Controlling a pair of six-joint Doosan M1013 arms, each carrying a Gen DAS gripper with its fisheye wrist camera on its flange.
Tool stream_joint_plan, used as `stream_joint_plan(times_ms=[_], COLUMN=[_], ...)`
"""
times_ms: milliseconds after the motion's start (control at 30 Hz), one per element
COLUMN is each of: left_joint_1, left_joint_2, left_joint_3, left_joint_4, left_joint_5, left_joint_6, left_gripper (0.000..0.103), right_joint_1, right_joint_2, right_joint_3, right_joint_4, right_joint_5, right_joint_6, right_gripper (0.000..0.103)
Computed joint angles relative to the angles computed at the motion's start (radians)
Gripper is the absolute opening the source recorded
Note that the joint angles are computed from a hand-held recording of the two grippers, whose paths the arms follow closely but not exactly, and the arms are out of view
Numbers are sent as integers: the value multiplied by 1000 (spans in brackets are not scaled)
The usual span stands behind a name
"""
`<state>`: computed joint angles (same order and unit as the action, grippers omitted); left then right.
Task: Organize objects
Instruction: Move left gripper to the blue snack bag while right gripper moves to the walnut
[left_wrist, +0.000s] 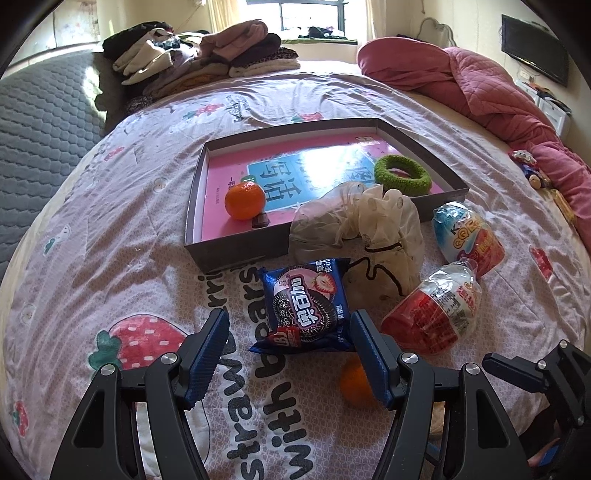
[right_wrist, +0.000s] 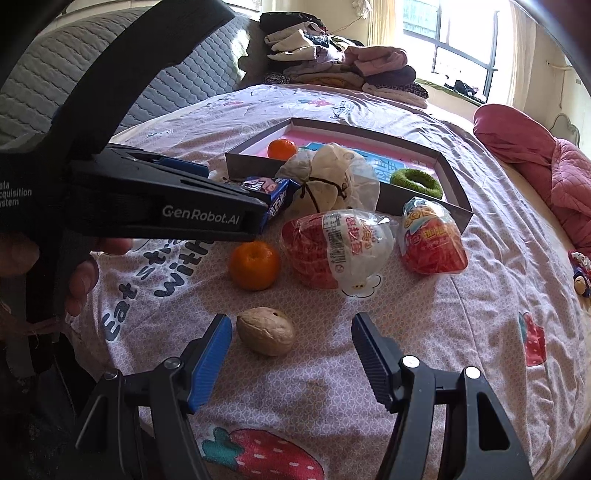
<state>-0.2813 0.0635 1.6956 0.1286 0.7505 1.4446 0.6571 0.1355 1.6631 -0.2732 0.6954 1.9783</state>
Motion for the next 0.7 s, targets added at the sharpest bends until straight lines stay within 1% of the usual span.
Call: stream_joint_plan(times_ms=[300,567,700], left_joint_1=[2,4,5], left_joint_2=[12,22,28], left_joint_3=[-7,-14,-17], left_joint_4=[-16,-31,-33], left_joint_5=[2,6,7], left_joint_6=[5,6,2], left_gripper=[70,70,70], right_joint_1=[-4,-8,-12], right_joint_2=[8,13,13], right_joint_3=[1,0,2], right_joint_4=[26,16,37], right_joint_5=[-6,-3,-8], right_joint_6=[-17,-8,-31], right_gripper=[67,67,67])
